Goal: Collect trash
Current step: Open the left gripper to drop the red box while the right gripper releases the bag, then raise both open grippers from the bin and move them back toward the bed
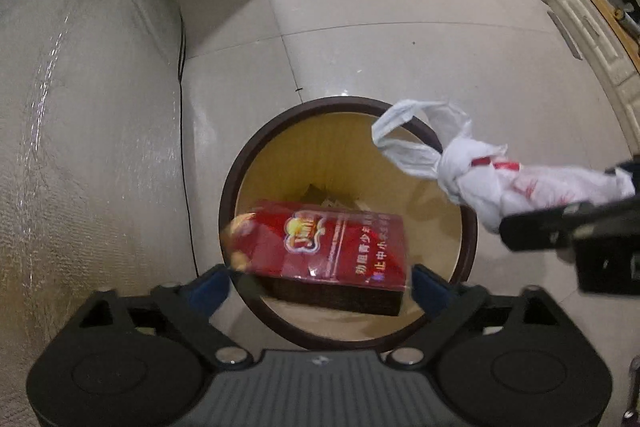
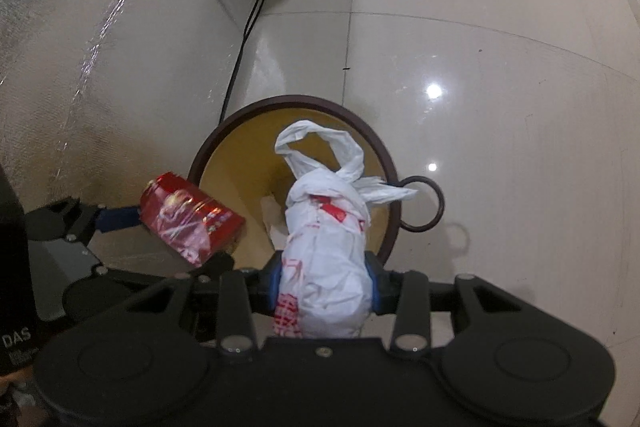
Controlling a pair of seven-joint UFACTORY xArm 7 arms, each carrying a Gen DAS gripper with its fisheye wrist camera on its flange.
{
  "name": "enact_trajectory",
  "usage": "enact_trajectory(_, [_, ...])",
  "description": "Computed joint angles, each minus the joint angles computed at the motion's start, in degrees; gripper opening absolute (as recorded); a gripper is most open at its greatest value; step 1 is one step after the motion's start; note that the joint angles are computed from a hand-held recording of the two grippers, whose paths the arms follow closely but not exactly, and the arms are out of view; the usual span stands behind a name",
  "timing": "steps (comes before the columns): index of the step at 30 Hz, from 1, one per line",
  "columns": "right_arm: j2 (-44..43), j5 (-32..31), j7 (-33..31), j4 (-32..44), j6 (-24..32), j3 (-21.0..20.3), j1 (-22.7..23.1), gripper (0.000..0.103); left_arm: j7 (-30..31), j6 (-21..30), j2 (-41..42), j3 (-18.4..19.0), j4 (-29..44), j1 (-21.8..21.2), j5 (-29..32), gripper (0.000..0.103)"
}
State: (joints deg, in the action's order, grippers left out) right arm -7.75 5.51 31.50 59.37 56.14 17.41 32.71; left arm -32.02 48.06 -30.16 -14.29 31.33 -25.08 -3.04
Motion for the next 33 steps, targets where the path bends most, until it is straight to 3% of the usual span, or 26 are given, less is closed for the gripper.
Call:
enact_trajectory(13, [1.2, 0.5, -1.5, -0.7, -5.3, 0.1, 0.7, 0.048, 1.1, 1.7, -0.5, -0.1, -0.6, -0.9, 0.1, 0.100])
enact_trajectory(17, [1.2, 0.6, -1.8, -0.9, -7.5, 0.2, 0.9, 0.077, 1.7, 1.8, -0.2, -0.1, -0.6, -1.2, -0.2, 0.100])
enact_trajectory(29, [1.9, -0.4, -1.8, -1.5, -4.1, 0.0, 0.8, 0.089, 1.9, 2.3, -0.6, 0.1, -0.4, -1.1, -1.1, 0.100])
enact_trajectory(33, [1.3, -0.2, -2.5, -2.0, -4.5, -0.1, 0.7, 0.100, 1.7, 2.5, -0.3, 0.2, -0.3, -0.9, -1.3, 0.100])
